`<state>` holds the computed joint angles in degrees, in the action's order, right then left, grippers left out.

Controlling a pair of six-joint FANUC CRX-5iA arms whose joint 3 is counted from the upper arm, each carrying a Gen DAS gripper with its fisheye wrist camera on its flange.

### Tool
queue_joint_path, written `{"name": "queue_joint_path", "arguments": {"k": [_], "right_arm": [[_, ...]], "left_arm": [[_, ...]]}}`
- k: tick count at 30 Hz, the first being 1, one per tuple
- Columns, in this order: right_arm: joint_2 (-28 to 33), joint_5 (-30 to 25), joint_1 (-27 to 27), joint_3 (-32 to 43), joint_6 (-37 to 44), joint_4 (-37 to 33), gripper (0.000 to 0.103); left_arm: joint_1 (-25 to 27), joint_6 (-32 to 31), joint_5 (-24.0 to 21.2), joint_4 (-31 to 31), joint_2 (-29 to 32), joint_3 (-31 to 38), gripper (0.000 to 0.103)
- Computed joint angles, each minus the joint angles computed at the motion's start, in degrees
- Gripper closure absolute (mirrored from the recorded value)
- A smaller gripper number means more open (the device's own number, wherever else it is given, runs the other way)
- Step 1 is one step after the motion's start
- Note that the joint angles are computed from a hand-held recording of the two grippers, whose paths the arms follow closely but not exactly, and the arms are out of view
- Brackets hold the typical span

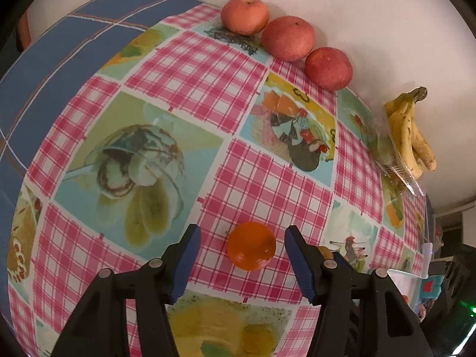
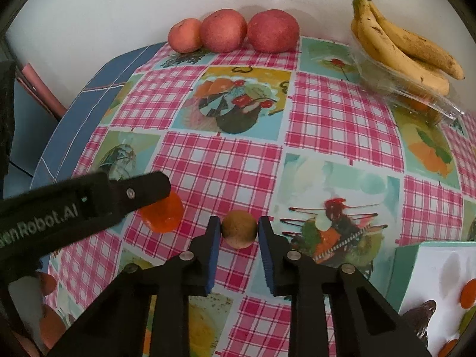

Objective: Organize fruits
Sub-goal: 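Grasp an orange with the left tool while the right tool grasps a brown kiwi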

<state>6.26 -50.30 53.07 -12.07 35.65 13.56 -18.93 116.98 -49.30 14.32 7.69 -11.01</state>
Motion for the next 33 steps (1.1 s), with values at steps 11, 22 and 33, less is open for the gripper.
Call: {"name": "queue_joint_path", "arguments": {"k": [11,22,33], "right_arm": [[-3.15,-0.86,-2.60,-3.00,-3.15,-0.48,0.076],[-7.00,-1.93,-3.25,-4.55,-3.93,0.07,0.076],[-14.62,-6.77,0.10,-7.08,-9.19,3.69,0.076]], "left_arm": [[-0.67,0.04,-0.03,1.03,0.40,-0.02,0.066],[-2.67,3.04,-1.99,-1.65,-2.82,2.24,0.066],[-8.50,8.90,-6.84,-8.33,-5.75,4.86,0.066]]}}
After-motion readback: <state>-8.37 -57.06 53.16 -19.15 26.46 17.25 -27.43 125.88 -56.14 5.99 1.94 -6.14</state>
